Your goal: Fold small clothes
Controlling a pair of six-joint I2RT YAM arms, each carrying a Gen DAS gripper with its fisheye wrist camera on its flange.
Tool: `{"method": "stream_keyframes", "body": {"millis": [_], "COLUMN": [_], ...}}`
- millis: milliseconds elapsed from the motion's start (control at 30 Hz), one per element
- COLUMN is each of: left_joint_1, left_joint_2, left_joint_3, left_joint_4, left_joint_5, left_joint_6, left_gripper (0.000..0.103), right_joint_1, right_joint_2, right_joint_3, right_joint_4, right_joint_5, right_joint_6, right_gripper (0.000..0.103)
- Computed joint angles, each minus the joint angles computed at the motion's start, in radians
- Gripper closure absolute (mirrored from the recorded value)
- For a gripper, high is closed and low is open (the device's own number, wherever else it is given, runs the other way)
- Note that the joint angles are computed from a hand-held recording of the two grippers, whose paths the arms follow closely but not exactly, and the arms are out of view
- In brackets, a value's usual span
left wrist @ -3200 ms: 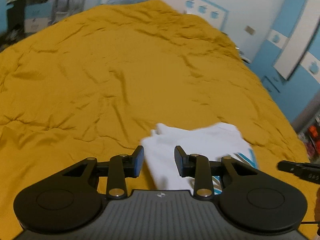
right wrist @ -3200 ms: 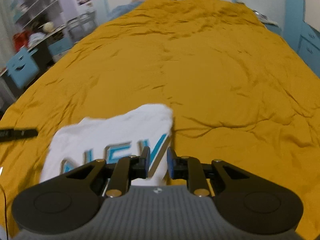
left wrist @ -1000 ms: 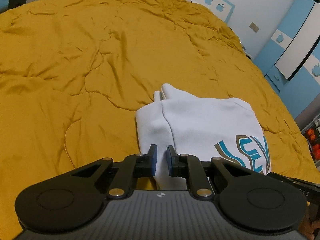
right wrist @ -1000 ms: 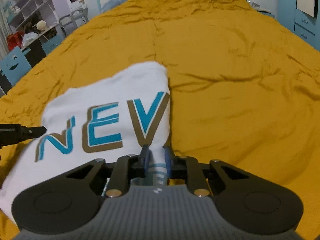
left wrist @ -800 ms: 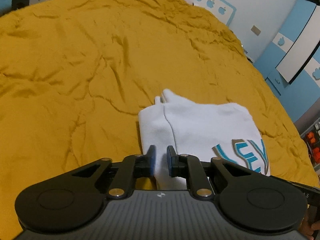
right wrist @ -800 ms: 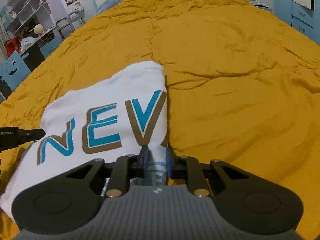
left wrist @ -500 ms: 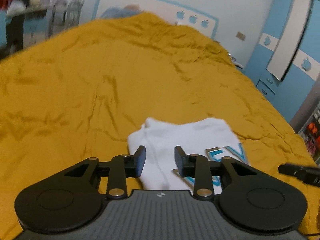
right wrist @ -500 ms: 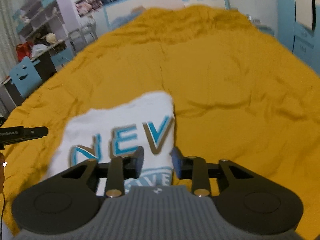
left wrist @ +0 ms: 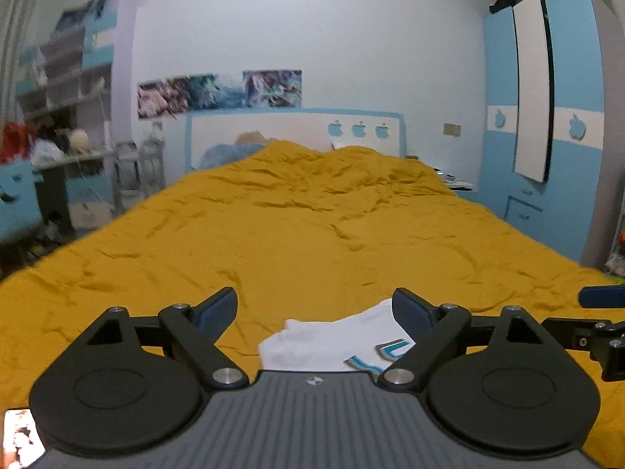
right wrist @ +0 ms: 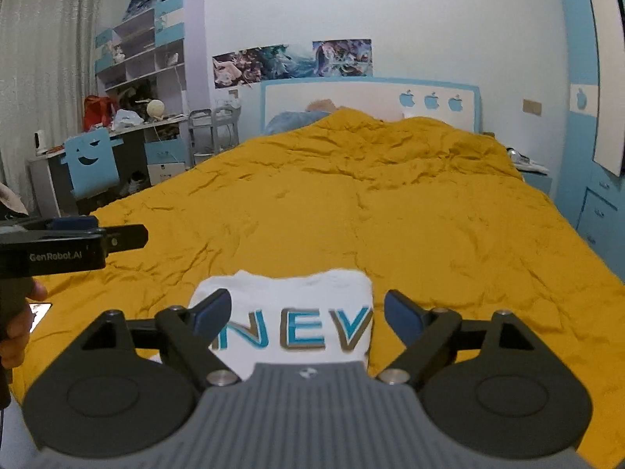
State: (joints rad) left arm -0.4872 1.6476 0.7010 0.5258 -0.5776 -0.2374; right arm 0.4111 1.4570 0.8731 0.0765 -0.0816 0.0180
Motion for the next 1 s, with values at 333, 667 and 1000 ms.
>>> {"method": "stream_keyframes", "body": {"millis": [333,667,1000], "left_joint_1": [-0.183,-0.228,-0.293], "left_joint_2": [0.100,0.069,0.031], "left_joint_3": [-0.038,-0.006,-0.031], "left_joint_4": [0.087,-0.291,-0.455], "left_joint_5": [-0.218,-0.222,-0.176], "left_joint_6": [0.100,-0.230,-0.406], "left_gripper": [0.000,0.000,0.000], "right_joint_1": [0.071,0.108,0.155], "right_joint_2": [-0.136,-0.262,-0.324], "right_joint_3": [-0.187,-0.332,-0.363], "right_joint_4": [0.000,-0.070,-0.196], "right_joint_5": [0.109,0.109,0.151], "right_joint_6": [0.058,0.050,0.128], "right_gripper": [0.021,0.021,0.021]}}
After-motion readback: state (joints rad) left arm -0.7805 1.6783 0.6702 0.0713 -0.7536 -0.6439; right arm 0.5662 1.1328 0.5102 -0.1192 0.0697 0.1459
